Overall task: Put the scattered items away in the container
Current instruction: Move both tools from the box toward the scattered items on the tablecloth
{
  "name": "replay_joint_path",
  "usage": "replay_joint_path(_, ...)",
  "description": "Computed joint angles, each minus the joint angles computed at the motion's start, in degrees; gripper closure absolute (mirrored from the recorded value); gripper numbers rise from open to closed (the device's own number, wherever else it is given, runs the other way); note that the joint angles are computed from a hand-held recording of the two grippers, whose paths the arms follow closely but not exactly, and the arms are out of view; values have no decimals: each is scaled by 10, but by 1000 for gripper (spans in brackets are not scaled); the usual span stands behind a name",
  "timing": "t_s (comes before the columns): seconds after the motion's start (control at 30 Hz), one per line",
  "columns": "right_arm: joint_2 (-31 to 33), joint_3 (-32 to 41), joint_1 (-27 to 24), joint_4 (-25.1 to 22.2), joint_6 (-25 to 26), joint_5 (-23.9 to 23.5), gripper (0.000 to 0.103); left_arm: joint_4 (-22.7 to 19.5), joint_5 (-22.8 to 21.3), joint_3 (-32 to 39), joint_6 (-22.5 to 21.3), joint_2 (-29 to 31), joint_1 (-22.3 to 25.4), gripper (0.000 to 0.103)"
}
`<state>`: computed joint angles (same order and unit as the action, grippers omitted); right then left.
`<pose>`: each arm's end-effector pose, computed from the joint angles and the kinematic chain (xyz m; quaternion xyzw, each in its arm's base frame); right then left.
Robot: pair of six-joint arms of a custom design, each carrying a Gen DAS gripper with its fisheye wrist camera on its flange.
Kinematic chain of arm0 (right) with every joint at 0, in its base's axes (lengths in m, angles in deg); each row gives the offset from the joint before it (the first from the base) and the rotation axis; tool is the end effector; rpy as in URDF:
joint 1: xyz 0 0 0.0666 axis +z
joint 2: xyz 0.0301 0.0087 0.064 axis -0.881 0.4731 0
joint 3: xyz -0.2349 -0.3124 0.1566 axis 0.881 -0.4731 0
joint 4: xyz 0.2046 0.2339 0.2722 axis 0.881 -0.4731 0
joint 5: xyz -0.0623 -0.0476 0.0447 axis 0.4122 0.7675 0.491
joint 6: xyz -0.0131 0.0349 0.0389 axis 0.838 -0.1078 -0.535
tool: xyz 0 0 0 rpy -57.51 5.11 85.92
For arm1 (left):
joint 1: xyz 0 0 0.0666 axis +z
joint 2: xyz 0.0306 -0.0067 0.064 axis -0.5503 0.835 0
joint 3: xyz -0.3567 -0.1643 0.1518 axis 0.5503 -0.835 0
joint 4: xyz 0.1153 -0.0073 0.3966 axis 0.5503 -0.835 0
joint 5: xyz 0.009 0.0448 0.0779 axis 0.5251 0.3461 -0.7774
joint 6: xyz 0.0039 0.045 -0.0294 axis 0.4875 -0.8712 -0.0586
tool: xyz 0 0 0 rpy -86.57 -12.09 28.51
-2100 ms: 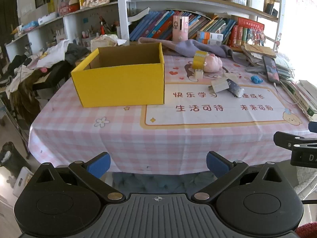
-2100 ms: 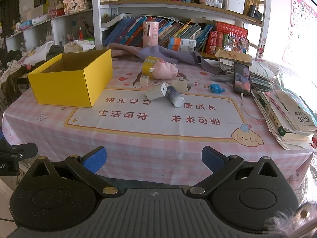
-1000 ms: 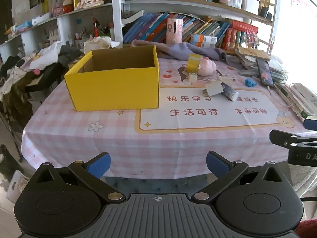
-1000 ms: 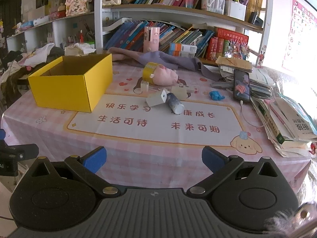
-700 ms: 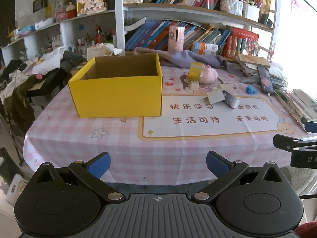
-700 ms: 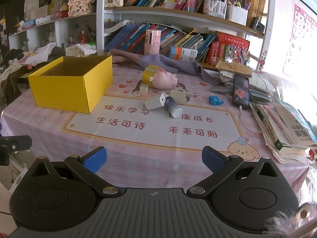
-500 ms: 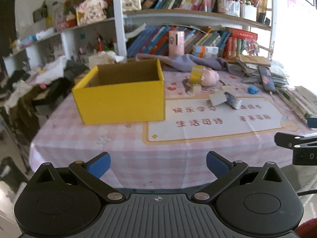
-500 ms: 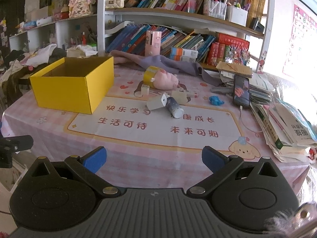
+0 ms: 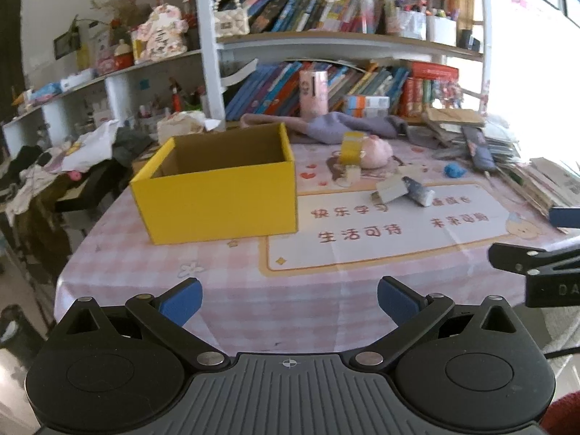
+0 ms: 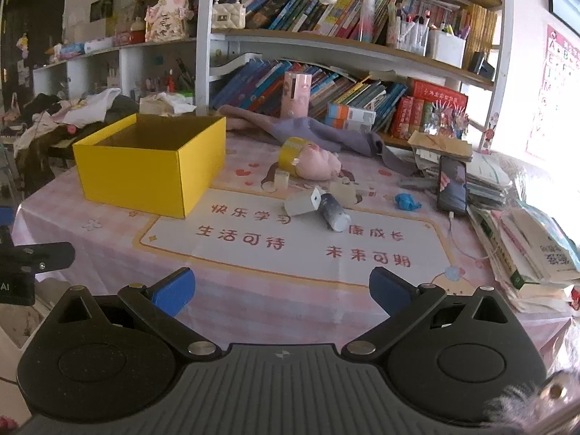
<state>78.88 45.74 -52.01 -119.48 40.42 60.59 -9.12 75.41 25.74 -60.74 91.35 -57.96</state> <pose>0.5870 0.0951 0.5423 -0.0307 0.8775 -0.0196 0.4783 0.6120 -0.2740 0.5310 0.1336 0.8778 -0.0366 0.4586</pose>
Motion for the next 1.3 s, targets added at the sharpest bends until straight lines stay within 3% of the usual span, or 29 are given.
replay_joint_path(0.13, -7, -10, 3, 19, -4, 6, 0, 6, 29, -7, 0, -4, 5, 0)
replay_joint_path(0.3, -1, 0, 7, 2, 3, 25, 0, -1, 45, -4, 25, -1, 11, 0)
replay_joint_path(0.53, -3, -4, -7, 6, -11, -18, 0, -13, 83, 5, 82, 9, 21, 0)
replay_joint_path(0.63, 1, 1, -14, 1, -13, -36, 0, -14, 90, 15, 89, 18, 20, 0)
replay_joint_path(0.8, 5, 6, -25, -6, -18, -60, 0, -50, 110, 61, 96, 48, 19, 0)
replay_joint_path(0.93, 12, 12, -28, -15, -20, -31, 0, -73, 120, 91, 85, 67, 15, 0)
replay_joint_path(1.13, 19, 18, -39, -22, -34, -14, 0, -79, 129, 123, 44, 88, 5, 0)
replay_joint_path(1.3, 31, 31, -50, -34, -44, -8, 0, -110, 134, 180, 17, 124, -1, 0)
